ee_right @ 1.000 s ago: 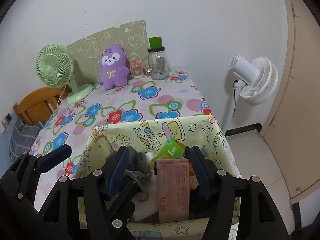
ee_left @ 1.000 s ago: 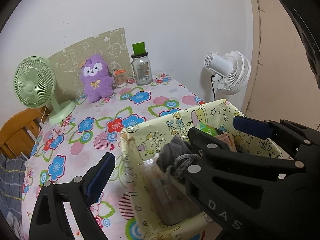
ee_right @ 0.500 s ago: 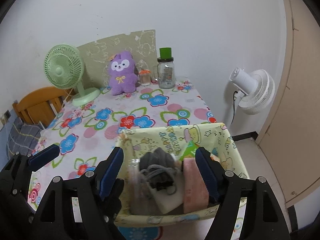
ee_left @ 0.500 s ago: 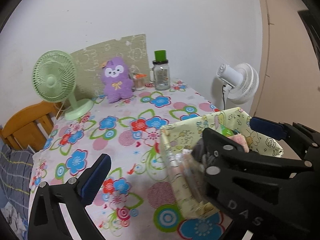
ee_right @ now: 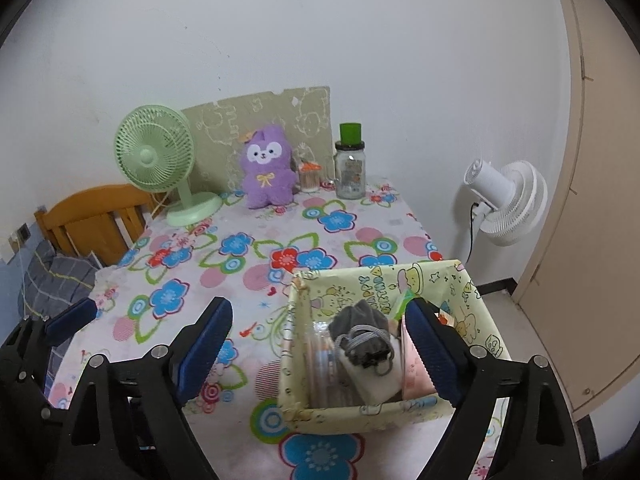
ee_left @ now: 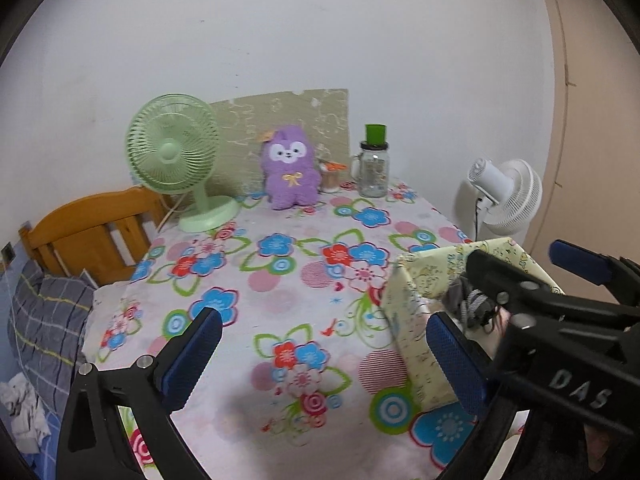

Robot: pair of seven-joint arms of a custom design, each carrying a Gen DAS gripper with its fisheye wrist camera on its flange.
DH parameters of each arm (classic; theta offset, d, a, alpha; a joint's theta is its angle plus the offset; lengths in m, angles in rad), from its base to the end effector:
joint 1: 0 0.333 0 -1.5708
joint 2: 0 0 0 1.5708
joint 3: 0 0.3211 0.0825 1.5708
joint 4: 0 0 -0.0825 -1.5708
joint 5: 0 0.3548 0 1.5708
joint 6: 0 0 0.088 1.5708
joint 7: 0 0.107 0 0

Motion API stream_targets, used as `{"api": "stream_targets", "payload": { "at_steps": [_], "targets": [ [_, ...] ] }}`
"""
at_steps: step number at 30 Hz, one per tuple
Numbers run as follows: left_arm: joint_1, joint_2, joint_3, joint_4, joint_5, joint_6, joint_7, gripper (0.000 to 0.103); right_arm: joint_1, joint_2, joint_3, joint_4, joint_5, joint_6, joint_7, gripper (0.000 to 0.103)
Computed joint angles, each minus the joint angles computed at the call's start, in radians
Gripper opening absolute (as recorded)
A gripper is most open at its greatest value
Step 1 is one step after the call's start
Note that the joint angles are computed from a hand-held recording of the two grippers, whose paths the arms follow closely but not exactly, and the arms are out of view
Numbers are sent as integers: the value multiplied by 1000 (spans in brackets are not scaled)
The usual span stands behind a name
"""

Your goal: Organize soft objects

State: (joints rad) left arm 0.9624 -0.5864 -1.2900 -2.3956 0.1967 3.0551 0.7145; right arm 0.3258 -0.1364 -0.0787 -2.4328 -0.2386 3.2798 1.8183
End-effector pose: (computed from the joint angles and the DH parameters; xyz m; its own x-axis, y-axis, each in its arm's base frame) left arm 0.4463 -0.2373 0.4749 0.1557 -0.9870 -0.0394 -0.5530 -0.0540 -0.8314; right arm 0.4737 0.1429 0.5004 0.2653 -0.9634 -0.0381 -0.5459 -0.1175 -0.8296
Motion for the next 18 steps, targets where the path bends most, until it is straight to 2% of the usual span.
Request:
{"api": "stream_targets", "payload": {
  "at_steps": [2,7,14,18],
  "targets": [
    [-39,-19,42,-29,-7,2,-6,103,-63,-19,66,-14,-13,9,18,92],
    [-126,-77,138,-95,-10,-7,-38,103,-123,-67,129,-53,-38,35,49,94],
    [-219,-167,244,-172,3,-28,-96,103,-136,-119,142,-100,-60,74,69,96],
    [-249,-211,274,-200,13,-32,-123,103,-104,-136,108,-116,-77,88,75,96]
  ]
}}
